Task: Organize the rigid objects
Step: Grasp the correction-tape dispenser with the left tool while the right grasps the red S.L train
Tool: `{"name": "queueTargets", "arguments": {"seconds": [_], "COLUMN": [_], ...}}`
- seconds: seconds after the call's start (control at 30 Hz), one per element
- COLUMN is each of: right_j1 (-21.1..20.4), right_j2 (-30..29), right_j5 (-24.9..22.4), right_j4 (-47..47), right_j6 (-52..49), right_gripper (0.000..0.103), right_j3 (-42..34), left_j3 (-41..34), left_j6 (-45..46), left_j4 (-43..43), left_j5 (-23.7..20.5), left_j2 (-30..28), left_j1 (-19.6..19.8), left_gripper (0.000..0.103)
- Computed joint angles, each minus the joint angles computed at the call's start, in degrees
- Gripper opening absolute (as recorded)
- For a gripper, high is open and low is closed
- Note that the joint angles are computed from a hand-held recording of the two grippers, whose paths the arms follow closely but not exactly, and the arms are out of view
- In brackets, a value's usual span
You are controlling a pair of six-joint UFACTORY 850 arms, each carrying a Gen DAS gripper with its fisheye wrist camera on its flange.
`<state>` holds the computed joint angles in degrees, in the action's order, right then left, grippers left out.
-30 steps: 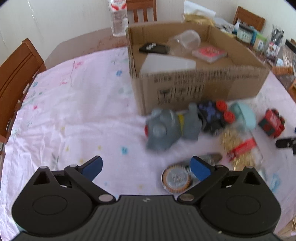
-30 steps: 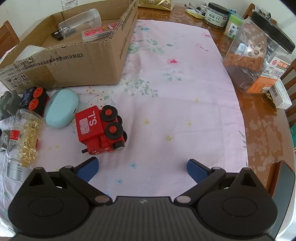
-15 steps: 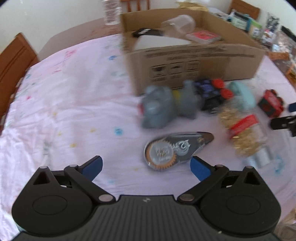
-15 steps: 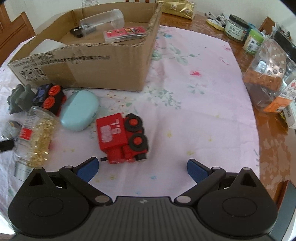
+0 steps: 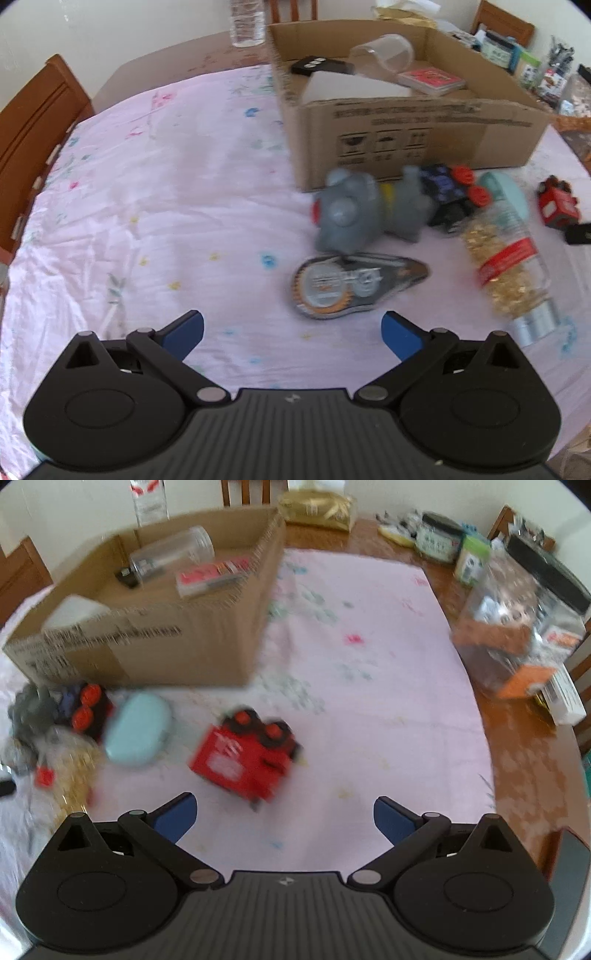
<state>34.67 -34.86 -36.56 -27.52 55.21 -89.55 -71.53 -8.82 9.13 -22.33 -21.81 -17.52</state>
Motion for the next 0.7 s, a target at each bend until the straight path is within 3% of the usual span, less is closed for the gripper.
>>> {"name": "queueTargets", "arguments": {"seconds": [0.1, 0.2, 0.43, 0.7], "right_j1": [0.6, 0.8, 0.7, 0.8], "right_j2": [-2.4, -4.8, -3.1, -2.9], "right_j5": [0.2, -2.6, -0.3, 0.2], "right_j4": [-4.1, -5.7, -8.1, -9.2], "right_j6": [5.3, 7.1, 9.7, 10.6], "right_gripper": [0.103, 0.103, 0.103, 0.103], "right_j3": [-2.6, -5.4, -2.2, -1.7], "left_j3": [0.0, -0.7, -1.6, -2.1], "left_j6": [5.4, 5.4, 6.7, -14.1], "left_j4": [-6.0, -6.8, -12.1, 6.5], "left_j5": [1.5, 1.4, 2.6, 3.8], "left_j2": [0.0, -0.8, -2.1, -3.4], "left_j1": [-0.1, -0.4, -0.7, -3.0], "left_gripper": [0.102, 0.102, 0.102, 0.103]}}
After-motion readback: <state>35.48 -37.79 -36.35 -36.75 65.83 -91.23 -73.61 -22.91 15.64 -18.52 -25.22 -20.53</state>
